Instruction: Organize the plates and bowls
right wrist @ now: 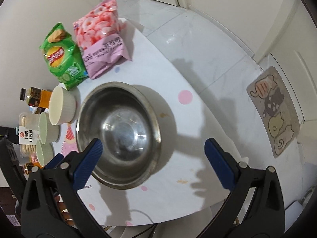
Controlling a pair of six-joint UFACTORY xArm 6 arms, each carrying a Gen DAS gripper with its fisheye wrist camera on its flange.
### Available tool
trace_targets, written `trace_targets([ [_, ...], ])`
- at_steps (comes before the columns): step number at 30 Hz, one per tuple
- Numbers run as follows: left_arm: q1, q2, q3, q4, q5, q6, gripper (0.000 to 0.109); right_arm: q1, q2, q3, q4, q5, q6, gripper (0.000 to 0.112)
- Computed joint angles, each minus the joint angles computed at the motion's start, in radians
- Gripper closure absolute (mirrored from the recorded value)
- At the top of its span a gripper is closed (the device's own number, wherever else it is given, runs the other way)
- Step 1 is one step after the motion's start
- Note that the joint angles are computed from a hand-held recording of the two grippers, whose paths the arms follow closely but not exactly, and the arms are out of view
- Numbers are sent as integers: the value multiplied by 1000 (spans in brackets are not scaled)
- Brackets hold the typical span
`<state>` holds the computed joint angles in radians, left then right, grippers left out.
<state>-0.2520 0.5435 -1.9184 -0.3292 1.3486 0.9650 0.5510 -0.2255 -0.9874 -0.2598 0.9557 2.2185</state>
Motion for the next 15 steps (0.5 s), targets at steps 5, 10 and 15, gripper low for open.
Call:
trace_targets([
  [5,1,21,-40,7,27,-5,6,4,0,4,7,-1,11,10],
  [10,-12,25,-34,15,8,-2,6,3,-1,16,15,-22,11,10],
  [15,-4,14,-33,27,9,-11,6,-3,-2,24,23,-37,-5,10],
])
